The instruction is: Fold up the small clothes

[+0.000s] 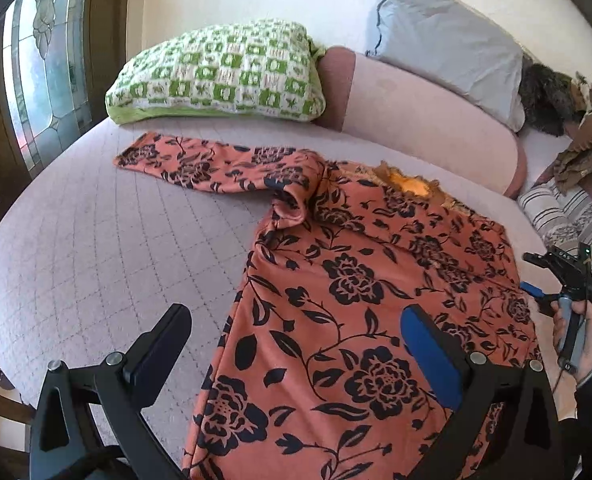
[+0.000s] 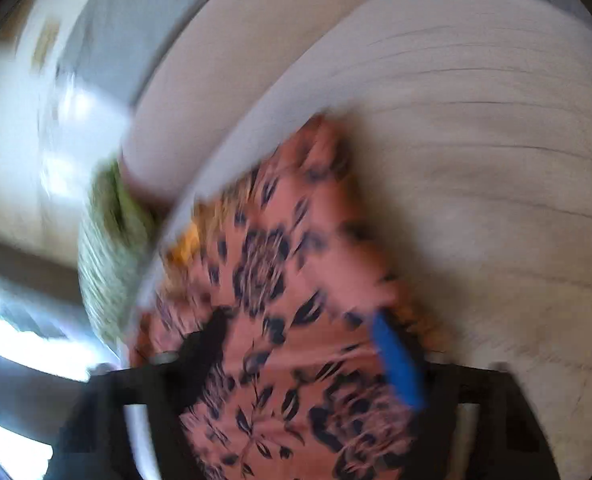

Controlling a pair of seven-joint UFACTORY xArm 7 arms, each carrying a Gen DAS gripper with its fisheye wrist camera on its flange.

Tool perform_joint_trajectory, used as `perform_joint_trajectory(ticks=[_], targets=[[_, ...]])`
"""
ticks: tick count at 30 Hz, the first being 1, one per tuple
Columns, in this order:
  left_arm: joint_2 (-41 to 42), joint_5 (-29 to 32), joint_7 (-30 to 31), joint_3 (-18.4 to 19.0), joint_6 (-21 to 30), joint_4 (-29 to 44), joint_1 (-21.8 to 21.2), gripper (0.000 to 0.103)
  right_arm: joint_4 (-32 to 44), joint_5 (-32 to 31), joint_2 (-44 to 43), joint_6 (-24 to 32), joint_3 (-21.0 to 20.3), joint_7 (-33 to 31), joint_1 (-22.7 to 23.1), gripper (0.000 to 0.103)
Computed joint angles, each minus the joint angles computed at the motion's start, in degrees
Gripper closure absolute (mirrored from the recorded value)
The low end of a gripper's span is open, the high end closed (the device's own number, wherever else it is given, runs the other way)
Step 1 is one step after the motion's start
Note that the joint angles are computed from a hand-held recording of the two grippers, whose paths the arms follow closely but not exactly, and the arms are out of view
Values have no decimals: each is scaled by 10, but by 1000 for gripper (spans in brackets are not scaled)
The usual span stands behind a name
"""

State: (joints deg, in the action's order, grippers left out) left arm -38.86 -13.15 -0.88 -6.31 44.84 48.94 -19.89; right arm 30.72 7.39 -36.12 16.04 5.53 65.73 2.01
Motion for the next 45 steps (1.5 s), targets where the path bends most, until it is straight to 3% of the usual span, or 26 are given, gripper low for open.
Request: perform_joint_trajectory(ticks=[2, 3, 5, 7, 8, 10, 12, 13, 15, 18, 21, 22, 23, 24, 27, 31, 35, 38, 40, 41, 42, 44, 45], targets=[[-8, -2, 1, 3, 0, -4, -2, 0, 3, -30, -35, 22, 18, 24, -16, 24], [-9, -5, 2, 5, 1, -5, -4, 0, 5, -10, -30, -2, 10, 8, 12, 22], [-10, -10, 0, 6, 5, -4, -5, 0, 21, 27, 2, -18, -43, -61, 102, 21], [-16, -16, 5, 9, 7, -6, -10, 0, 47, 48, 40, 1, -54, -120, 134, 21], [-20, -15, 7, 9, 6, -7, -11, 0, 43, 22, 42, 27, -49, -114, 114, 21], [-27, -17, 13, 11, 7, -11, -12, 0, -20, 43, -7, 8, -30, -51, 58, 27], [-29, -15, 18, 12, 5, -14, -10, 0, -19, 27, -41, 29, 13, -8, 5, 23], [-26, -16, 19, 12, 4, -14, -10, 0, 6, -1, -36, 54, 19, -23, -1, 23], [-11, -19, 23, 12, 4, -11, -13, 0, 42, 4, -14, 45, -11, -82, 31, 23], [5, -21, 25, 8, 0, -8, -14, 0, 100, -60, 21, 120, 9, -86, -24, 23], [15, -21, 27, 4, -3, -8, -15, 0, 141, -49, 92, 167, -26, -139, -11, 25], [17, -19, 28, 2, -6, -9, -15, 0, 155, -29, 126, 167, -45, -174, 9, 32], [18, -16, 28, 1, -8, -11, -14, 0, 165, -19, 141, 180, -53, -200, 17, 66], [19, -14, 28, 0, -9, -13, -12, 0, 173, -30, 150, 193, -47, -211, 12, 89], [23, -13, 28, 1, -8, -18, -12, 0, 194, -108, 162, 214, -6, -162, -25, 90], [21, -19, 30, 7, -7, -21, -14, 0, 215, -147, 176, 244, -3, -159, -32, 89], [9, -27, 34, 15, -13, -23, -14, 0, 211, -190, 133, 269, 17, -83, -44, 86], [5, -34, 38, 21, -14, -23, -15, 0, 210, -162, 110, 246, 8, -114, -11, 84], [6, -47, 37, 28, -7, -19, -18, 0, 190, -99, 103, 190, -13, -154, 30, 83], [5, -52, 37, 30, -6, -18, -18, 0, 178, -66, 104, 178, -24, -170, 46, 77], [2, -55, 37, 30, -3, -18, -19, 0, 167, -40, 112, 190, -30, -169, 48, 67], [-5, -53, 41, 28, 5, -14, -18, 0, 124, 11, 95, 176, -46, -155, 51, 69], [-12, -48, 43, 25, 4, -15, -15, 0, 122, 4, 77, 175, -27, -135, 33, 69]])
